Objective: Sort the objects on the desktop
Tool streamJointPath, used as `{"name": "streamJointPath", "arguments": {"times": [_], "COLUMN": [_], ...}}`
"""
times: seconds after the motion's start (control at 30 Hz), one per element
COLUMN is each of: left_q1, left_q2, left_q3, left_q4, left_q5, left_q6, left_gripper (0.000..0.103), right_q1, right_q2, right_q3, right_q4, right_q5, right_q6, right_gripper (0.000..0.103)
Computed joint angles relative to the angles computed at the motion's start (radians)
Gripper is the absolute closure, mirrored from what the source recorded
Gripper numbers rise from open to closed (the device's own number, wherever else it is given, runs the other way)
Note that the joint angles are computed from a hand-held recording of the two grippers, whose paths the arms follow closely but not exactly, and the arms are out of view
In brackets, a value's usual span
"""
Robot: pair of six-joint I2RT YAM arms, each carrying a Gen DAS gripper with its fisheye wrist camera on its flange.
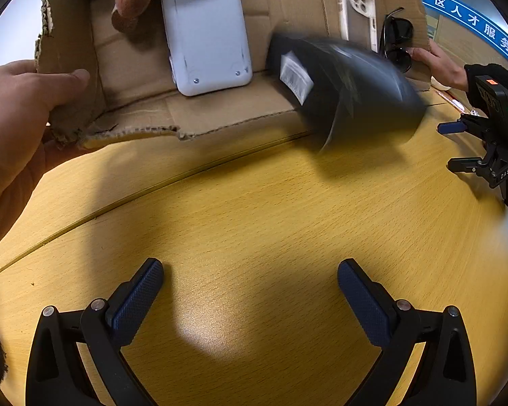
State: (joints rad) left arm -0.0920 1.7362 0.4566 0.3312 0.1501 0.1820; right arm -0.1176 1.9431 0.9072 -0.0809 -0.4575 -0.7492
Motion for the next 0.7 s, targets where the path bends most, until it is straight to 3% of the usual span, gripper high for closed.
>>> {"name": "streamJointPath", "arguments": {"times": [0.7], "left_q1": [0.012], "left_q2": [0.008], "left_q3": [0.015], "left_q4": [-0.005], "left_q5": [0.003], "left_q6": [0.002], "left_gripper": [0.000], "right_q1": [-0.009], "right_q2": [-0.020], "right_q3": [0.014], "right_q4": [-0.036], "right_q5": [-0.004], "right_q6": [-0.008], "right_gripper": [0.000]}}
